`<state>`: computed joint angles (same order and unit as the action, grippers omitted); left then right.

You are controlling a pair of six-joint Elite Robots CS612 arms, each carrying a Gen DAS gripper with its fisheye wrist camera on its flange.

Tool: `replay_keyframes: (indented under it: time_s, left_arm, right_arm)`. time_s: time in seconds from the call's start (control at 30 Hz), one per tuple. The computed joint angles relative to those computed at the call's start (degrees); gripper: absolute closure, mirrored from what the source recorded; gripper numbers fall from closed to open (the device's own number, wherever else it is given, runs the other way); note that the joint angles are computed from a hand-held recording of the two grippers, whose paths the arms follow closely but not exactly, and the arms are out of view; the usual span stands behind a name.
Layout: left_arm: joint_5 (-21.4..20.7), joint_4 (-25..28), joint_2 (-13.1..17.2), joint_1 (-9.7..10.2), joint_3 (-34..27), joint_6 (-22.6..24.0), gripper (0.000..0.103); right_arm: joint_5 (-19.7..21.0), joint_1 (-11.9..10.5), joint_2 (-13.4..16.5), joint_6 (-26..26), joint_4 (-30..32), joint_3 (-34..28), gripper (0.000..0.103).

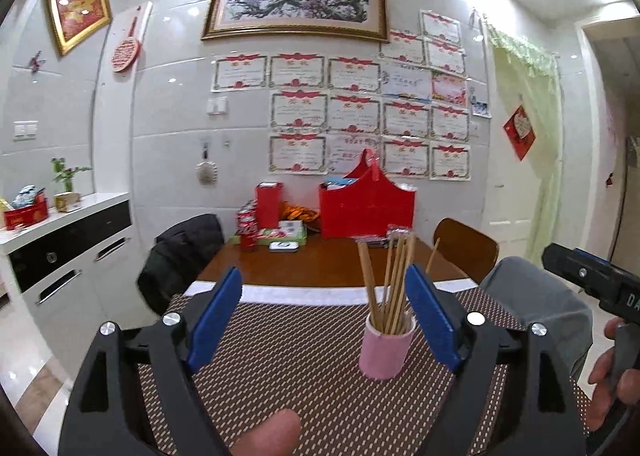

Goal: Organize utensils

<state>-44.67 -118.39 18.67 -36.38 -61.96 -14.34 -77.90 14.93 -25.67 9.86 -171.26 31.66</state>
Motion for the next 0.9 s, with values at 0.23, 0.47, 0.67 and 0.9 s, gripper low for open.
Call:
replay_keyframes:
  time_s: [0.23, 0.47, 0.67, 0.9]
  left_arm:
    - [1.8, 6.9, 1.2, -1.32, -4.7, -2.6, 0.019]
    - [2.3, 7.7, 1.5, -2.21, -5.7, -1.8, 0.019]
    - [2.9, 7.1, 1.8, -2.69, -5.9, -0.8, 0.019]
    - [3.0, 7.0, 1.6, -2.76, -5.6, -1.0, 0.019]
  right_arm:
    - [-4.8, 1.1, -5.9, -2.8, -3.4, 11.1, 0.006]
    - [-7.3, 1.6, -7.7, -3.8, -5.1, 14.3, 0.006]
    - [-8.6, 1.8, -8.1, -4.1, -4.9, 15.1, 0.006]
    - [-9.0, 1.9, -7.9, -3.7, -4.4, 14.7, 0.006]
